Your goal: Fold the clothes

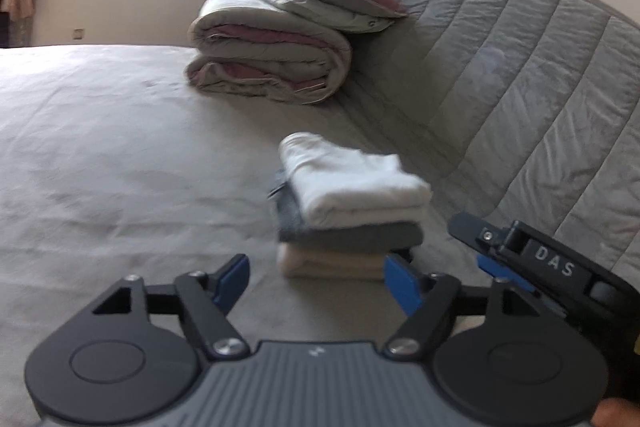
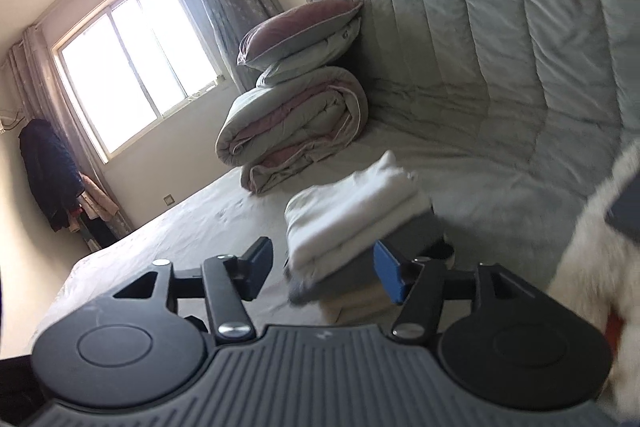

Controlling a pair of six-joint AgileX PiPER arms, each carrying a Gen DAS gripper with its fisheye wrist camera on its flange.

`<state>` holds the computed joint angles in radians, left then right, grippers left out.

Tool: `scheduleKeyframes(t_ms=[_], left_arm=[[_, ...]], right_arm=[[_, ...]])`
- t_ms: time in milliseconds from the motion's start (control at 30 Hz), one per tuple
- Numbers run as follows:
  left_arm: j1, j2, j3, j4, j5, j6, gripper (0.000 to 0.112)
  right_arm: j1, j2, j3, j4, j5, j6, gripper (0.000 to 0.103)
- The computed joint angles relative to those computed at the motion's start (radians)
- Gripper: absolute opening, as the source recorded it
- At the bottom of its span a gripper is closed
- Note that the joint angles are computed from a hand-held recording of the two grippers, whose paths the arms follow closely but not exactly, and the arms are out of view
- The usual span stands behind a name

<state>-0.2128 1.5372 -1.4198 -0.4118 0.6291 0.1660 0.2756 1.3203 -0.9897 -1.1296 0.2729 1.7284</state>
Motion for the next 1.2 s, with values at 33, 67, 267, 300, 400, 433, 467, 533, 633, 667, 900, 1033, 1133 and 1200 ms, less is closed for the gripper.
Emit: scheduleKeyframes(t_ms=[33,67,267,300,400,433,467,533,633,667,900,1033,1133,1200], left_arm=[[0.004,-0.026,0.016,0.034,0.016,-0.034,0.083],[0.008,-0.048,0.023,0.071,0.04,-0.075,0.086],[0.069,-0.186,0.123,0.17,0.119,-0.117,0.102],[0.085,-0.212,0.143,0.174,0.126,-0.1,0.102],[0.134,-0.269,0.179,0.17,0.158,-0.04,0.102],[0.157,-0.29,0.192,0.153,0.171,-0.007,0.102],[0.178,-0.305,0.2,0.136,0.188,0.023,0.102],[0.228,-0.335,0.213,0.101,0.242,0.097,0.102],[0.307,-0.374,0.239,0.055,0.317,0.214,0.102],[0.344,-0.39,0.261,0.032,0.325,0.257,0.102],[0.635,-0.452,0.416,-0.166,0.357,0.604,0.102],[0.759,-0.439,0.583,-0.303,0.237,0.794,0.102],[0.729,-0.344,0.581,-0.219,0.17,0.682,0.102],[0.729,-0.295,0.551,-0.215,0.162,0.655,0.102]], right_arm=[[0.034,-0.017,0.011,0.001,0.034,0.015,0.066],[0.072,-0.032,0.018,0.009,0.078,0.033,0.067],[0.27,-0.073,0.012,0.061,0.287,0.089,0.079],[0.309,-0.073,0.006,0.053,0.334,0.103,0.08],[0.425,-0.066,-0.018,0.036,0.465,0.146,0.092],[0.461,-0.062,-0.025,0.032,0.502,0.159,0.099],[0.499,-0.058,-0.027,0.018,0.535,0.176,0.103],[0.57,-0.047,-0.029,-0.005,0.596,0.211,0.103],[0.666,-0.021,-0.031,-0.03,0.677,0.27,0.103],[0.694,-0.007,-0.033,-0.038,0.701,0.29,0.103],[0.833,0.116,-0.056,-0.079,0.825,0.332,0.103],[0.82,0.183,-0.06,-0.016,0.769,0.281,0.103],[0.803,0.236,-0.084,0.029,0.724,0.218,0.103],[0.794,0.27,-0.104,0.033,0.709,0.218,0.103]])
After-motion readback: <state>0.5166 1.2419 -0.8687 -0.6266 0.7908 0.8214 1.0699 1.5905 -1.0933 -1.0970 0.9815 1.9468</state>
